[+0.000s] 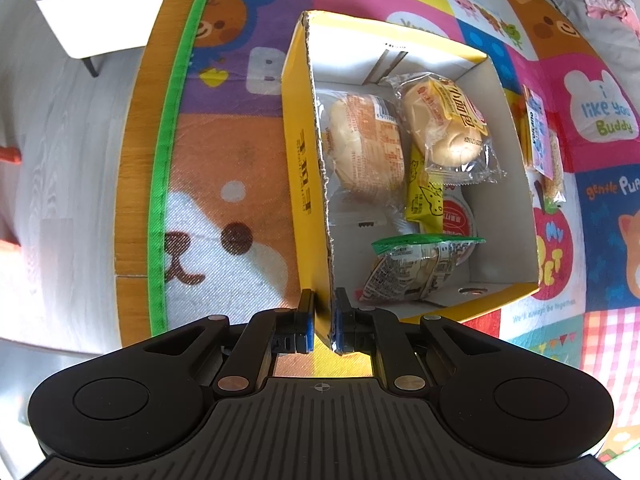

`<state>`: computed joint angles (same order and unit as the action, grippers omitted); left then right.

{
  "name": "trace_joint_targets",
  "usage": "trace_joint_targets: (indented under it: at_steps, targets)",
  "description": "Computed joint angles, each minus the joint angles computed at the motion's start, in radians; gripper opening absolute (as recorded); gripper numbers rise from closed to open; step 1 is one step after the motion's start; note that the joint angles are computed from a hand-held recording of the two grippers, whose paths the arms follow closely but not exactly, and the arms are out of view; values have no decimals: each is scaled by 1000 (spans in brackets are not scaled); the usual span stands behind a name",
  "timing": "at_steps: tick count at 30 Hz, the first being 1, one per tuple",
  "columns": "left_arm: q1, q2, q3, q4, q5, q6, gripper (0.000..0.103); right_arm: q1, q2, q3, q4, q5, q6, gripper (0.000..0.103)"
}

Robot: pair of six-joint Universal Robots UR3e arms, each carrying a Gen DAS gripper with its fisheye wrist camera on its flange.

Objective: Organize objects
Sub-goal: 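Carry the red-topped snack bag into the box and release it with the right tool, then grasp the pink Volcano candy pack with the right tool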

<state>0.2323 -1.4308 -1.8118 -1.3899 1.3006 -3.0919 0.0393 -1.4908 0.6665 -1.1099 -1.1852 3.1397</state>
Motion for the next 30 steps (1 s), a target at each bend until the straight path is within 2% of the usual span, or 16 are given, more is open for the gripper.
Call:
trace_joint_targets:
  at_steps: [3, 6, 10, 12, 18, 24, 30]
  targets:
    - [10, 7, -10, -4, -6, 3, 11, -10, -19, 22, -28, -22, -12, 58]
    - [12, 0, -7, -3, -8, -5, 11, -108, -78, 88, 5, 15, -50, 59]
    - [2, -14, 9, -8, 2, -15, 11, -249, -165, 187, 38, 14, -110, 59]
    - [3, -20, 17, -16, 2, -23, 11, -320, -213, 245, 51, -3, -152, 63]
    - [-5, -46, 45, -23, 9, -53, 11, -516, -315, 413, 63, -52, -293, 63]
    - [-31, -84, 88, -9, 1, -125, 11, -534, -272, 489, -84, -88, -367, 63]
    - [-89, -135, 147, 20, 33, -162, 10, -487, -147, 648, -388, -113, -404, 63]
